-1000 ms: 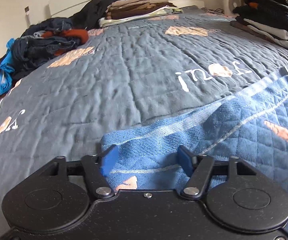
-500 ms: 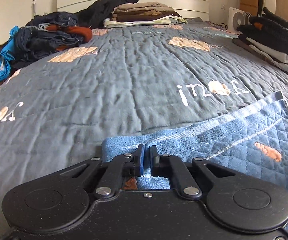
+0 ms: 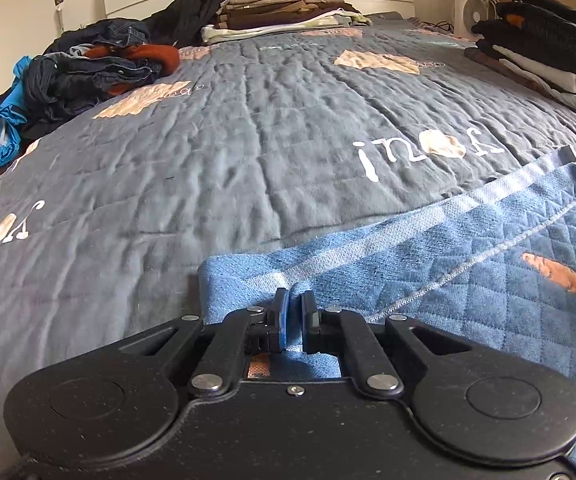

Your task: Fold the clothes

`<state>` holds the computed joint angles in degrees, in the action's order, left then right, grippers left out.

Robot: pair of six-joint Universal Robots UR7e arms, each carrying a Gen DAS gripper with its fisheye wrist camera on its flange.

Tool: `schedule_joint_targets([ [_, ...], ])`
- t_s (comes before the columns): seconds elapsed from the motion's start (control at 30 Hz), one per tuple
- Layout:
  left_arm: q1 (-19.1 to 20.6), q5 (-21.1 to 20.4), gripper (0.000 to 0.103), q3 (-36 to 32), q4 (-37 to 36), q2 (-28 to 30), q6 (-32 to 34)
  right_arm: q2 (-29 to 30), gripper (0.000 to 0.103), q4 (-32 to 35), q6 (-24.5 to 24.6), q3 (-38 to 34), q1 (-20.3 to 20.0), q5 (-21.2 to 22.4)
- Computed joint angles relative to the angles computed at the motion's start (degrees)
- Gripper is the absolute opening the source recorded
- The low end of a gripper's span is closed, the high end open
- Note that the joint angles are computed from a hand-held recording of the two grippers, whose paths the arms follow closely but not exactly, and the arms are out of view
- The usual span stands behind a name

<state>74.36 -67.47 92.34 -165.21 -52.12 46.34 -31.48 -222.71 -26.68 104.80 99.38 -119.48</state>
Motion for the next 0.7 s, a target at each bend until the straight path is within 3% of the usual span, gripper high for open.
schedule_joint_targets([
  [0.17,0.09,0.04,0.008,-0.03,-0.07,0.12,0.09,0.21,0.049,0.61,0.14,-0.27,-0.93,-0.73],
  [0.33,0.09,0.02,0.008,-0.20,0.17,0.18,-0.19,0.91,0.047,1.63,-0.48,-1.07,-1.06,-3.22],
  [0.37,0.09,0.04,0.008,-0.21,0.16,0.20,-0.18,0.99,0.036,1.15,-1.01,-0.92,-1.14,-2.86],
  [0.4,0.08,0.07,0.008,-0.20,0.12,0.21,-0.18,1.12,0.015,0.33,-1.45,-0.87,-1.15,-2.42],
  [0.47,0.04,0.12,0.008,-0.10,-0.01,0.20,-0.14,1.58,0.005,-1.79,-2.57,-1.00,-1.01,-2.19],
  [0.57,0.03,0.12,0.008,-0.05,-0.06,0.19,-0.17,1.31,0.005,-0.93,-1.90,-1.07,-1.02,-2.15],
  [0.7,0.07,0.09,0.008,-0.20,0.03,0.23,-0.06,1.41,0.012,1.97,-0.62,-1.85,-0.95,-3.82],
])
